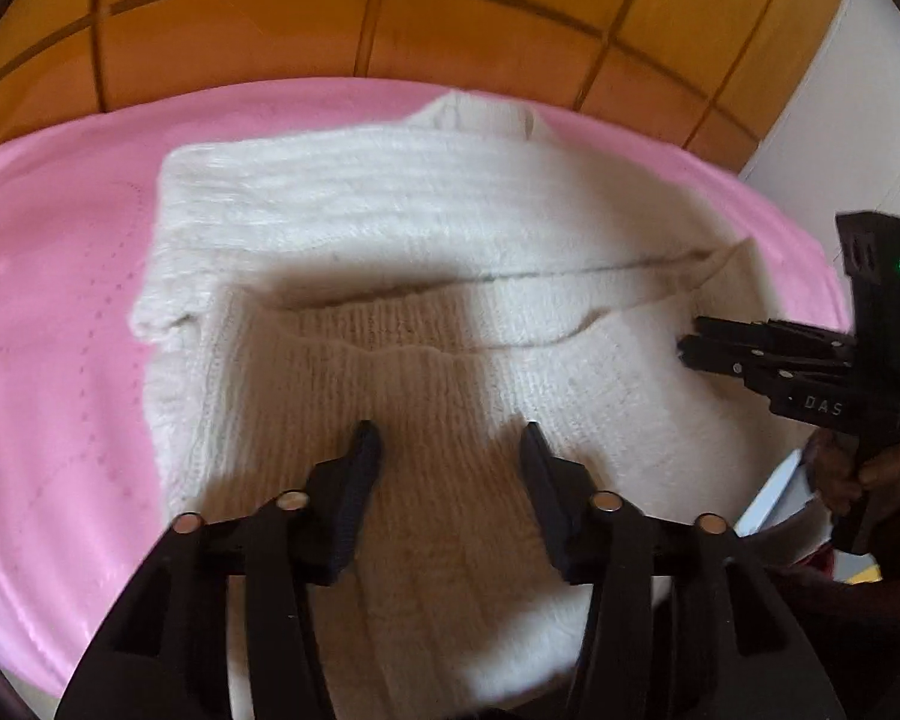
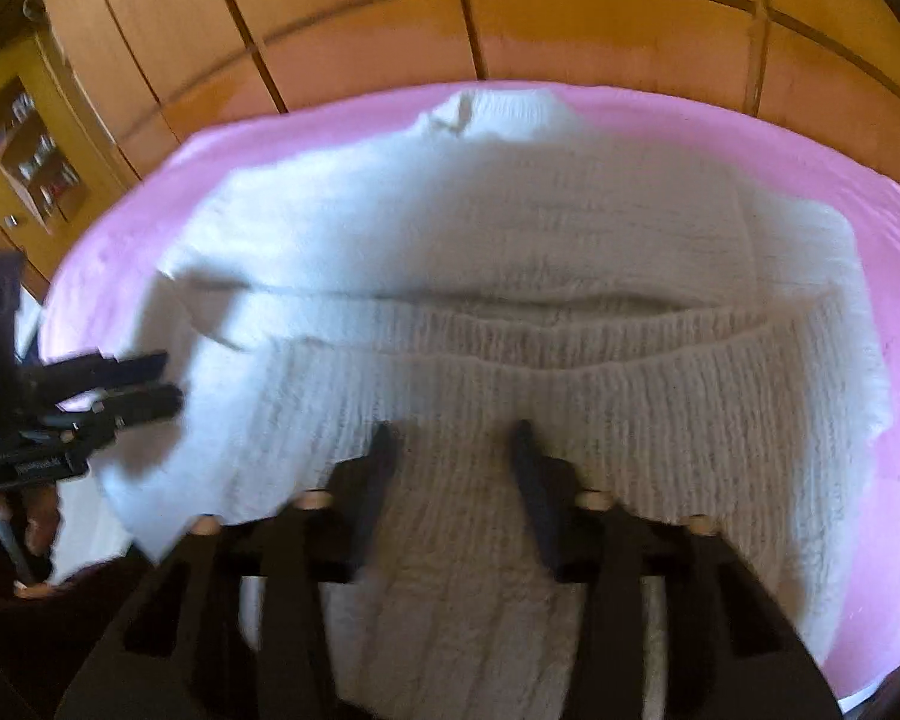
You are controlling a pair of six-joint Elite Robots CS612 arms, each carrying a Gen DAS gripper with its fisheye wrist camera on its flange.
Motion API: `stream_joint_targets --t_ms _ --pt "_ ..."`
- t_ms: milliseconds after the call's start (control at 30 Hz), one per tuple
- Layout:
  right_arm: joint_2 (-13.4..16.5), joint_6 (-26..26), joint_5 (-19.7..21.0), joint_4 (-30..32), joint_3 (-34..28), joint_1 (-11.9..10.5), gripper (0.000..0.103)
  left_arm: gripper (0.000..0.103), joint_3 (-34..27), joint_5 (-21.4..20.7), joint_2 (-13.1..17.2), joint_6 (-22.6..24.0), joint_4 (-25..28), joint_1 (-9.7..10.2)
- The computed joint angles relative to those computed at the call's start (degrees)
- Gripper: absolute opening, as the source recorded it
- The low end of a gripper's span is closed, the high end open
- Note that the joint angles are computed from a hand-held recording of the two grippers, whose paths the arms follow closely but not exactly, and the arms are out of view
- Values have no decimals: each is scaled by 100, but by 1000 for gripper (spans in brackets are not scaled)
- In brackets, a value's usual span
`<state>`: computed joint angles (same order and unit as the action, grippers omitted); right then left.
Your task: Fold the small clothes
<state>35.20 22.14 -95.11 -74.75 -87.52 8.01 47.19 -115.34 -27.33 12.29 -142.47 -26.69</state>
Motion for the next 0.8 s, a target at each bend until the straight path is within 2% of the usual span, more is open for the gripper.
stream_joint_targets --t_ms 67,133,233,333,400,433,533,567,633,733,800 --pt "26 29 18 -75 -28 2 5 4 20 48 8 -89 -240 -4" --pt "25 -8 -96 -106 -76 28 4 4 93 -119 0 -298 -595 37" --pt "-14 -54 -217 -327 -124 87 4 3 464 -342 -174 -533 -1375 80" --pt "-45 -96 -396 -720 -175 113 4 3 479 -355 -164 -829 -1804 92" --pt "-54 -161 -613 -772 -107 122 4 3 238 -236 -47 -924 -1666 78" --pt "-54 -116 -566 -717 -44 97 4 3 102 -162 29 -956 -1553 53" --pt "-9 112 -472 -408 119 33 4 3 -475 266 340 -894 -650 -53" --pt "37 191 -410 -386 115 6 5 3 -658 275 461 -1050 -406 -61" --pt "136 277 -417 -561 52 0 5 3 -676 173 481 -1176 -477 -35" --pt "167 373 -325 -586 -2 -28 5 12 -552 166 379 -1214 -552 9" --pt "180 399 -277 -608 -15 -41 5 14 -279 347 232 -1222 -912 43"
